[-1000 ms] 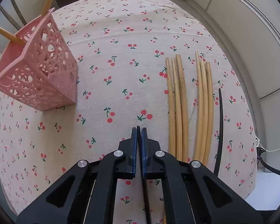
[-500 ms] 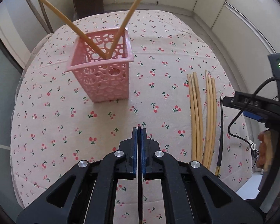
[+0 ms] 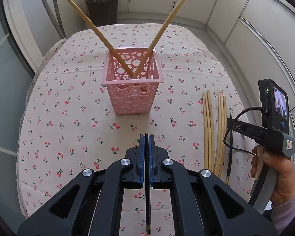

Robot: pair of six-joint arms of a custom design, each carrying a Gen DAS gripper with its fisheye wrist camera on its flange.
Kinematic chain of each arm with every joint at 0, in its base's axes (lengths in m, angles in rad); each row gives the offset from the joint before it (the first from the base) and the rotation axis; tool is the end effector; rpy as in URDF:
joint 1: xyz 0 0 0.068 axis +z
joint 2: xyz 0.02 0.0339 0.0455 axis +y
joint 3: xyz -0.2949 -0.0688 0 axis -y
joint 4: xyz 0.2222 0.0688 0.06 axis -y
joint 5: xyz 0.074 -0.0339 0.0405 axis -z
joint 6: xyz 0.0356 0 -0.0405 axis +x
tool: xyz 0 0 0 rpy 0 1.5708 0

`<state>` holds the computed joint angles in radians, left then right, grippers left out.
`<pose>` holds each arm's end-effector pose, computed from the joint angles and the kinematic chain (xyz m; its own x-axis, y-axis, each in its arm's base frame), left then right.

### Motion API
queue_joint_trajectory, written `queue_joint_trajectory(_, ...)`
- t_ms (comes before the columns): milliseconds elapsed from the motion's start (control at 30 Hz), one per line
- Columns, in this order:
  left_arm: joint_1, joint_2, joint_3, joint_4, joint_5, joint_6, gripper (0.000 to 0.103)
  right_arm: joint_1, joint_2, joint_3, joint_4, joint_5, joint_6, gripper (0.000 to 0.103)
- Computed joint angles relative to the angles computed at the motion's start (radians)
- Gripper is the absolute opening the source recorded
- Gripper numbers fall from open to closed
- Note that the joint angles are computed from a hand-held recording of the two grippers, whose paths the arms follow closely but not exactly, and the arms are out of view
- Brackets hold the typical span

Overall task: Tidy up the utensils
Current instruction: 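Grasp a bamboo chopstick with the right tool while the left holds the black one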

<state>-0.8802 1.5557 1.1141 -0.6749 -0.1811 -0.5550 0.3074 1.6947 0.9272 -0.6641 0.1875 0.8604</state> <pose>0.1896 -0.2194 0.2697 -0.8595 0.2264 -0.4582 0.3000 0.9493 -0.0937 0.2623 0.0763 0.1871 -0.8222 0.5204 -0.2304 0.5378 0.8429 -0.0152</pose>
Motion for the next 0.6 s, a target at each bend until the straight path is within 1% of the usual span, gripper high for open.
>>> queue_joint_trajectory(33, -0.003, 0.0, 0.001, -0.001, -0.004, -0.001, 0.003, 0.011, -0.003, -0.003, 0.006, 0.008, 0.001, 0.04)
queue_joint_trajectory(67, -0.007, 0.0, 0.001, -0.002, -0.009, -0.003, 0.003, 0.028, -0.003, -0.002, 0.012, 0.014, 0.004, 0.03)
queue_joint_trajectory(133, -0.014, 0.001, 0.002, -0.004, -0.021, -0.004, 0.003, 0.048, -0.009, -0.007, 0.034, 0.012, -0.012, 0.018)
queue_joint_trajectory(167, -0.016, 0.0, 0.002, -0.005, -0.024, -0.005, 0.003, 0.058, -0.003, 0.002, 0.03, 0.019, -0.011, 0.014)
queue_joint_trajectory(267, -0.015, -0.005, -0.002, -0.003, -0.023, -0.009, 0.003, 0.087, 0.007, 0.013, 0.029, 0.041, -0.017, 0.005)
queue_joint_trajectory(333, -0.01, -0.013, -0.006, -0.001, -0.017, -0.011, 0.003, 0.101, 0.012, 0.023, 0.022, 0.046, -0.02, 0.005)
queue_joint_trajectory(433, 0.0, -0.024, -0.01, 0.001, -0.011, -0.011, 0.003, 0.1, -0.004, 0.013, 0.036, 0.025, -0.018, 0.005)
queue_joint_trajectory(500, 0.005, -0.037, -0.013, 0.005, -0.004, -0.009, 0.003, 0.08, -0.041, -0.024, 0.066, 0.006, -0.03, 0.005)
queue_joint_trajectory(600, 0.013, -0.068, -0.025, 0.011, 0.014, -0.007, 0.003, 0.096, -0.121, -0.041, 0.061, 0.036, -0.02, 0.005)
